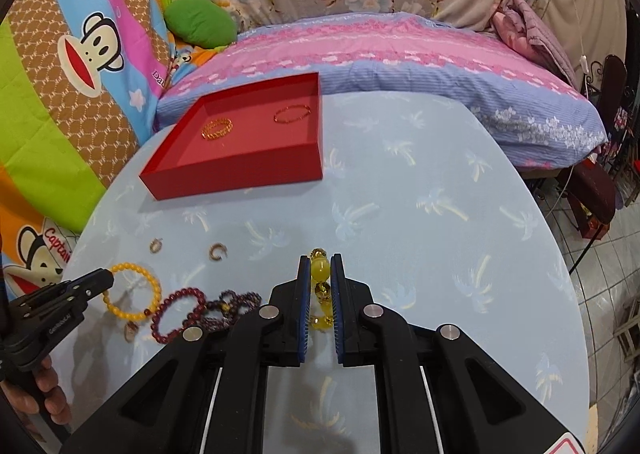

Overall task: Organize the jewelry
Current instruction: 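Lift both bead bracelets and carry them over the red tray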

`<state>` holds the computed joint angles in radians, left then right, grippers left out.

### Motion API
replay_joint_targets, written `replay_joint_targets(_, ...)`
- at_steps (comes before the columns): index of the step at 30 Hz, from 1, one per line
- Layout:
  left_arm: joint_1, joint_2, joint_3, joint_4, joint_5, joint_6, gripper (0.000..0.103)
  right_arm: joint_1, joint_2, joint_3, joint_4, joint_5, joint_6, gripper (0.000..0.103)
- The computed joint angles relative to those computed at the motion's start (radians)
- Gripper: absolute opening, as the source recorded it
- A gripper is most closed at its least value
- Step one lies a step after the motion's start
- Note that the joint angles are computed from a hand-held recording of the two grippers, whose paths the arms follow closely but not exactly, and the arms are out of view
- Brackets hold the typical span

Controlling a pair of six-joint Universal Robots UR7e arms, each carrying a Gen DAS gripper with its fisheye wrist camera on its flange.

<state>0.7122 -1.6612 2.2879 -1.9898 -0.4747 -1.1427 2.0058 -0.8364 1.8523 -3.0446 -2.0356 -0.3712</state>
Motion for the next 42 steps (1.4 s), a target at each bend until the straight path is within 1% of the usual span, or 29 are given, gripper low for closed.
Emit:
replay_joint_targets(7,-0.006,0.018,-0.047,-0.084,0.008,0.114,0.007,0.023,0.016,-0.056,0.018,0.021,-0.015,0.009)
replay_joint_targets(11,0.008,0.047,-0.084,-0.186,0.019,0.229,0.007,0.036,0.044,-0.115,0.033,0.035,-0.031,0.009)
replay_joint_targets(15,0.039,0.099,-0.134,-0.338,0.018,0.382,0.007,0.049,0.085,-0.195,0.067,0.056,-0.037,0.009)
replay_joint_targets(19,0.077,0.163,-0.198,-0.475,0.007,0.53,0.007,0.064,0.14,-0.284,0.092,0.058,-0.061,0.009)
replay_joint_targets(22,0.106,0.209,-0.246,-0.568,-0.006,0.636,0.007,0.07,0.188,-0.363,0.127,0.071,-0.067,0.009)
replay_joint_targets(26,0.153,0.265,-0.312,-0.655,-0.04,0.739,0.007,0.075,0.253,-0.461,0.169,0.085,-0.071,0.009)
replay_joint_targets(31,0.235,0.323,-0.395,-0.724,-0.121,0.805,0.007,0.064,0.341,-0.603,0.277,0.116,-0.028,0.009)
replay_joint_targets(34,0.278,0.356,-0.432,-0.754,-0.157,0.841,0.007,0.057,0.39,-0.67,0.325,0.131,-0.01,0.009)
replay_joint_targets(37,0.32,0.378,-0.458,-0.762,-0.192,0.86,0.007,0.046,0.434,-0.733,0.38,0.148,0.011,0.009)
replay_joint_targets(39,0.346,0.396,-0.474,-0.755,-0.196,0.862,0.007,0.036,0.464,-0.773,0.414,0.149,0.024,0.009)
replay_joint_targets(42,0.376,0.411,-0.484,-0.737,-0.196,0.857,0.007,0.021,0.505,-0.825,0.448,0.13,0.038,0.009)
